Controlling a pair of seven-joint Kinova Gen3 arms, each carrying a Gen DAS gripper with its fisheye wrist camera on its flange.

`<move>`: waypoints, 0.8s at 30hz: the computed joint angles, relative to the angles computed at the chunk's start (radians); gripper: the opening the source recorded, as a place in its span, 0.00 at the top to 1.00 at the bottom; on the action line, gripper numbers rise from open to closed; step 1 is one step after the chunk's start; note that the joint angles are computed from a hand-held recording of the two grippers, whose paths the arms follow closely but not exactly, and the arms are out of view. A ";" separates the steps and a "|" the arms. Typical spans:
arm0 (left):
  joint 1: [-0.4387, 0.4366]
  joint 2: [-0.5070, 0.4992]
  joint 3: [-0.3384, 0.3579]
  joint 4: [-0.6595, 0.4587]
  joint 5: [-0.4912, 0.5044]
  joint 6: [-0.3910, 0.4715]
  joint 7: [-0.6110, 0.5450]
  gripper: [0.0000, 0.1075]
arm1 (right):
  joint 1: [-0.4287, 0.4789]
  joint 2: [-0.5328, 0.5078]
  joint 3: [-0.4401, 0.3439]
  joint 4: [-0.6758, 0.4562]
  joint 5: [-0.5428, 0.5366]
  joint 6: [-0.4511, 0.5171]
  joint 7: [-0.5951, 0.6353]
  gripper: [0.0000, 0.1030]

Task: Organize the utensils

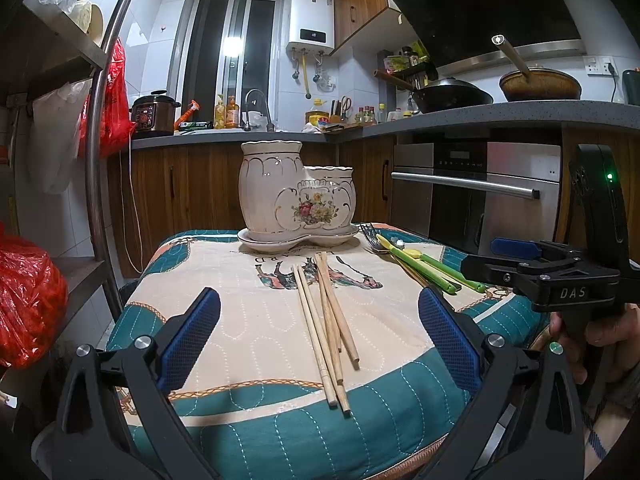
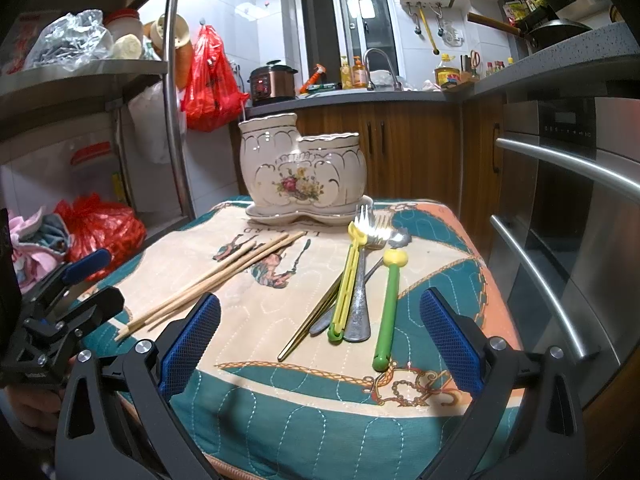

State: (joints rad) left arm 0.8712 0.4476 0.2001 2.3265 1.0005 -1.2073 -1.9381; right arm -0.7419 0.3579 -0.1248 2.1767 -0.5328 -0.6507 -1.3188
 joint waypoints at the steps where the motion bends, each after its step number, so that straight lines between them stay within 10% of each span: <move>1: 0.001 0.000 0.000 -0.001 0.003 -0.001 -0.001 0.09 | 0.001 0.001 -0.001 0.000 0.003 0.000 -0.002 0.04; 24: -0.004 -0.002 0.001 -0.018 0.024 0.026 -0.027 0.09 | 0.022 -0.004 -0.004 0.009 0.034 -0.007 -0.039 0.04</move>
State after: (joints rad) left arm 0.8667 0.4452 0.2012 2.3086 1.0242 -1.1814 -1.9648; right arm -0.7198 0.3537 -0.1290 2.1853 -0.4988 -0.6581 -1.3573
